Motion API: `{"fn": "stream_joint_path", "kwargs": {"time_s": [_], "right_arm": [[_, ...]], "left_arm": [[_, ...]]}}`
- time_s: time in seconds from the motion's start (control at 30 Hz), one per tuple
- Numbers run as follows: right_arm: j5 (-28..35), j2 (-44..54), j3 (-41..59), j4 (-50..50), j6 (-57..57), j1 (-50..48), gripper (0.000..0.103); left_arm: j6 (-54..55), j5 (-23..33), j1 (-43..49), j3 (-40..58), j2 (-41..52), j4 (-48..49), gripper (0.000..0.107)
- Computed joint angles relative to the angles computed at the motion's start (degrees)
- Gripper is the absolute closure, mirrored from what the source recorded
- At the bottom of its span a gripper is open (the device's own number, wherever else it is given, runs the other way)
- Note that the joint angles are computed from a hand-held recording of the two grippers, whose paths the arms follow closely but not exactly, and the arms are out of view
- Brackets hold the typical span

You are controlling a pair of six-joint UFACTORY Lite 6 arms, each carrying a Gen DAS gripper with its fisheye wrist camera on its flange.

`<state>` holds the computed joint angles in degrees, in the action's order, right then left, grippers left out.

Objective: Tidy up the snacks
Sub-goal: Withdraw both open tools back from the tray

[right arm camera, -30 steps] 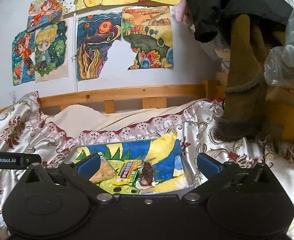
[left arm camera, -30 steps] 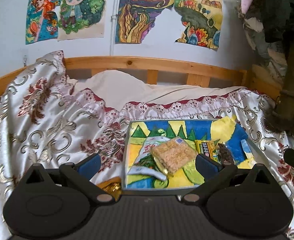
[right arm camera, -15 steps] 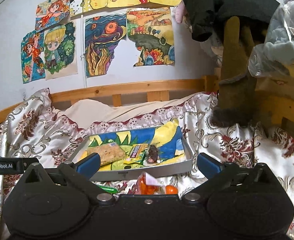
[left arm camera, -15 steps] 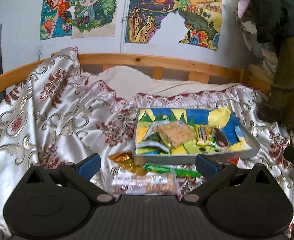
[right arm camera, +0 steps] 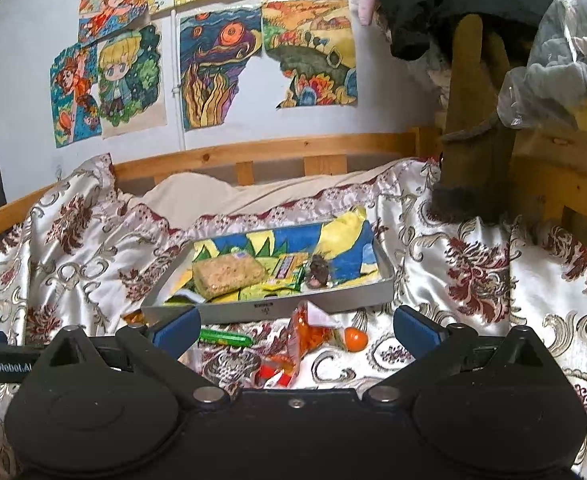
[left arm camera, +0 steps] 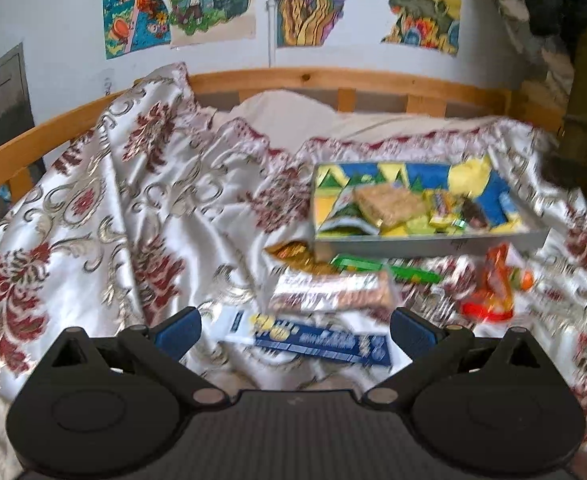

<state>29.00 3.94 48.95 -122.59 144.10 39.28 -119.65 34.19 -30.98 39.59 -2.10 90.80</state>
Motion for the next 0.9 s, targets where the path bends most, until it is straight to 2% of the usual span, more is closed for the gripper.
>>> {"fn": "stream_joint_path", "kwargs": {"time_s": [0.2,0.33,0.67,0.9], "right_arm": [[-6.4,2.5,3.4,7.5,-8.1,-0.7,0.001],[-7.9,4.7,5.9,15.3,-15.5,-0.8,0.001],[-12.2,8.0,10.1,24.6,-26.9,-1.5,0.001],[-17.9,12.9,16.0,32.3,-40.0,-1.7,0.001]], "left_arm": [[6.3,0.0,0.3,0.1,-0.1,-6.7,0.005],[8.1,-1.4,1.0,0.0,-0.2,-8.8,0.005],[18.0,-4.3,4.2,3.5,1.7,-17.5,0.005],[34.3,-9.7,10.9,8.0,4.0,-31.5,0.005]]}}
